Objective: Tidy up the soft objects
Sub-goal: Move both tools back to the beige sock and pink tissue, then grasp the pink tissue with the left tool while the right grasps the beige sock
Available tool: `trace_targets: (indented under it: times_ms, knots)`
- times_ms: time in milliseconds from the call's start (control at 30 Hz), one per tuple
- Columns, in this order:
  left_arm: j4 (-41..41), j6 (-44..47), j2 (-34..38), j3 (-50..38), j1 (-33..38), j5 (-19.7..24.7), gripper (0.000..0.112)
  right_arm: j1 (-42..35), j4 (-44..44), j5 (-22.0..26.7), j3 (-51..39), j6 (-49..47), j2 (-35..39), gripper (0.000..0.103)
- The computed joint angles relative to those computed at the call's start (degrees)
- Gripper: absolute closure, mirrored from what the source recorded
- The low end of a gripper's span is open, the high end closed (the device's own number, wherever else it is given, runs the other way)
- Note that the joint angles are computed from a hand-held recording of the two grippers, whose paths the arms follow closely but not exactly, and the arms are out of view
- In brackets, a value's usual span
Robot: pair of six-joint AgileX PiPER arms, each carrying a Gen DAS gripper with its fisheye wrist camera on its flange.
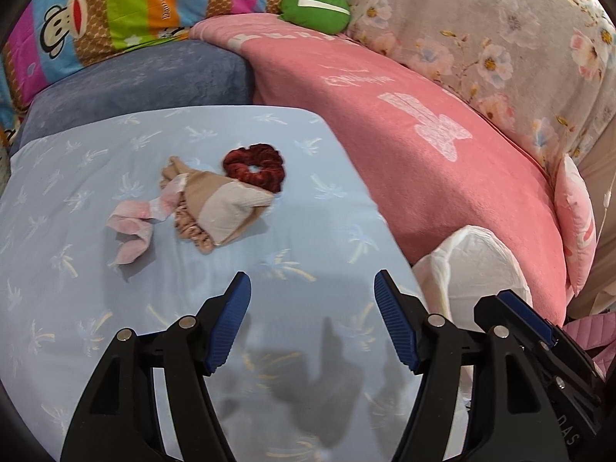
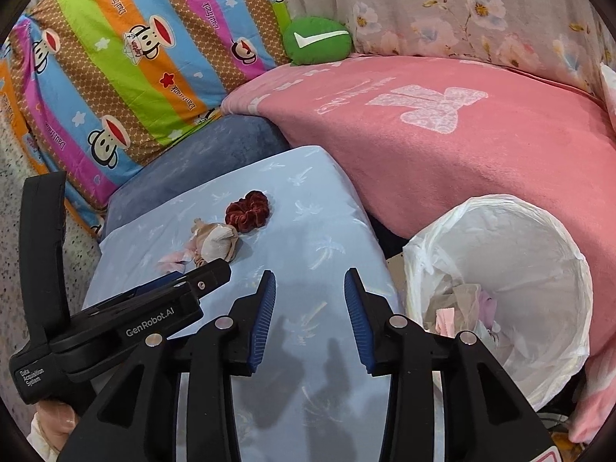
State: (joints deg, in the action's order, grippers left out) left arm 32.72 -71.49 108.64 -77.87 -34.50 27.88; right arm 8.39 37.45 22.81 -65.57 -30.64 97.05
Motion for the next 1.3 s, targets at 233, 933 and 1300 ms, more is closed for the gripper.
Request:
trace_targets:
  times_ms: [233, 933, 1300]
  knots:
    - [1.9, -3.1, -2.9, 7.1, 4.6, -2.6, 0.044, 5.7, -7.0, -0.3, -4.7, 7.9, 4.6, 0.064]
    - [-13.2, 14.0, 1.6, 8.3, 20.0, -7.9, 0.043, 15.1, -20.8, 9.4, -38.3, 26.8, 30.7, 0.062]
    - [-25.9, 28.8, 4.5, 5.9, 22.8, -9.4, 0.077, 15.6, -23.2, 14.7, -51.3, 30.3, 40.1, 0.062]
